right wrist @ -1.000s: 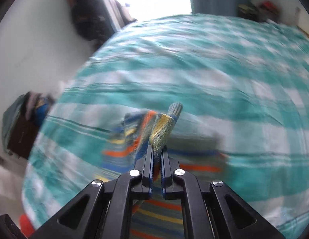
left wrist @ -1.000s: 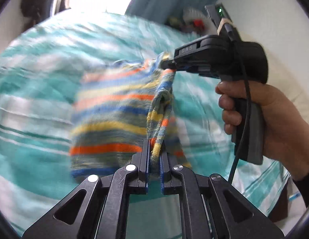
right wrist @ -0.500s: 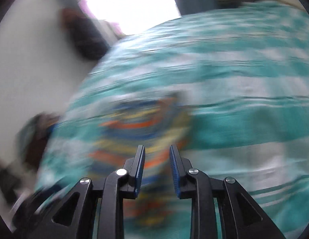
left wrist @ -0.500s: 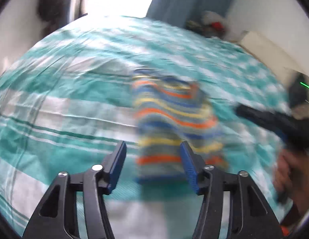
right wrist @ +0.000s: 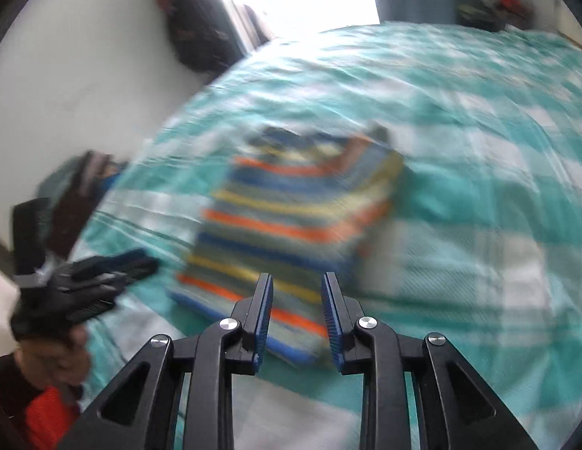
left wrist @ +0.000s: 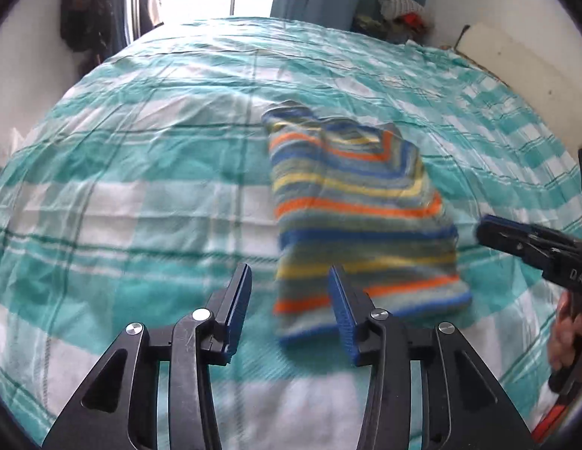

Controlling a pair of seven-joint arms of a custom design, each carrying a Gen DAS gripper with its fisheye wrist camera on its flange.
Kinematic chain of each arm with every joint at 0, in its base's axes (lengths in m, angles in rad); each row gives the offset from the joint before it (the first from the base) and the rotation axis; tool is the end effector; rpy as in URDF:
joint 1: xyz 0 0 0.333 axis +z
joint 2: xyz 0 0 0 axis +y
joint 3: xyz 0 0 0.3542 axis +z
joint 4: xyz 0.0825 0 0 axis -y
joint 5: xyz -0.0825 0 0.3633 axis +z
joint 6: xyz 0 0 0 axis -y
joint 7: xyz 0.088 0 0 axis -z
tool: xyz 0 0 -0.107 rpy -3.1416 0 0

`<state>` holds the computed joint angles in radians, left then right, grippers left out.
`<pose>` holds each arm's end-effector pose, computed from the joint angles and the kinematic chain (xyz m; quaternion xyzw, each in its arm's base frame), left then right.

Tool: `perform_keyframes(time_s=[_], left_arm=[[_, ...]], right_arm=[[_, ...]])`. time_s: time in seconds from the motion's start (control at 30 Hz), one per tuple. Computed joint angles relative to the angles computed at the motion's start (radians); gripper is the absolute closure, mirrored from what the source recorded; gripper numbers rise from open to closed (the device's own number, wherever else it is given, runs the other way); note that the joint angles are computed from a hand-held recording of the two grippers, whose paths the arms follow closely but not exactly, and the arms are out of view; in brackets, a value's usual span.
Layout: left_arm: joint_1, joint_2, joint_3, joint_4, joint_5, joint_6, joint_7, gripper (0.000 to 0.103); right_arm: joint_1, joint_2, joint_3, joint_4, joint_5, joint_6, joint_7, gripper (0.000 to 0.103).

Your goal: Fold small clothes

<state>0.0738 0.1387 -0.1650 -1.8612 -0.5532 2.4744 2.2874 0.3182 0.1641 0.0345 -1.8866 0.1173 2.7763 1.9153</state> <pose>0.6200 -0.0494 0.5420 -0.5066 0.8012 -0.3031 0.0980 0.5994 0.2135 0.5525 -0.6309 0.6891 -0.1122 0.3385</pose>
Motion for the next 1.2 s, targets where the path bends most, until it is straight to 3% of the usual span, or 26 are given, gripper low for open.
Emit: perform_keyframes(time_s=[0.1,0.13,0.2,0.23,0.3,0.37,0.47,0.5,0.57,0.63,0.67,0.7,0.73,0.87,1.2], left_arm=[[-0.033,0.031,0.005,-0.013,0.133,0.028,-0.067,0.056],[-0.056,0.048,0.023,-0.013,0.236,0.018,-0.12,0.055],[-0.024,0.041,0.007,-0.012,0.244,-0.013,-0.092,0.054],[-0.013,0.029,0.004,-0.009,0.227,-0.017,-0.086,0.051],[0.003,0.023,0.003,0.016,0.172,-0.007,-0.1,0.03],[0.003,0.054,-0.001,0.081,0.144,-0.022,-0.141,0.027],[-0.041,0.118,0.008,0.144,0.275,0.035,-0.257,0.027],[-0.064,0.139,0.022,0.155,0.353,0.057,-0.324,0.027],[-0.083,0.195,0.03,0.214,0.447,0.03,-0.417,0.027],[-0.083,0.227,0.027,0.238,0.509,0.015,-0.457,0.024],[-0.077,0.235,0.018,0.241,0.523,0.016,-0.462,0.023],[-0.07,0.23,0.012,0.233,0.533,0.021,-0.468,0.023],[-0.063,0.231,0.004,0.235,0.536,0.02,-0.466,0.023],[-0.041,0.225,-0.017,0.234,0.541,0.025,-0.446,0.023],[-0.043,0.224,-0.016,0.252,0.554,-0.011,-0.482,0.024]], right_arm=[[-0.042,0.093,0.047,0.089,0.132,0.015,-0.15,0.07],[-0.032,0.132,0.021,0.121,0.122,-0.036,-0.128,0.068],[0.018,0.191,-0.064,0.179,-0.013,-0.204,0.008,0.073],[0.013,0.186,-0.061,0.178,-0.001,-0.208,-0.009,0.073],[0.019,0.158,-0.062,0.169,-0.022,-0.157,-0.001,0.073],[0.014,0.157,-0.055,0.202,-0.048,-0.097,-0.012,0.071],[-0.01,0.248,-0.048,0.372,-0.074,-0.107,-0.017,0.064],[-0.008,0.299,-0.066,0.446,-0.086,-0.129,-0.008,0.064],[-0.016,0.386,-0.089,0.563,-0.095,-0.191,0.02,0.064],[-0.016,0.492,-0.126,0.708,-0.122,-0.345,0.099,0.063],[-0.048,0.532,-0.098,0.739,-0.086,-0.394,0.096,0.063],[-0.051,0.537,-0.104,0.735,-0.046,-0.411,0.102,0.063],[-0.042,0.525,-0.117,0.704,-0.04,-0.372,0.108,0.063],[-0.002,0.481,-0.141,0.673,-0.108,-0.366,0.124,0.062],[0.041,0.165,-0.072,0.229,-0.183,-0.096,0.135,0.057]])
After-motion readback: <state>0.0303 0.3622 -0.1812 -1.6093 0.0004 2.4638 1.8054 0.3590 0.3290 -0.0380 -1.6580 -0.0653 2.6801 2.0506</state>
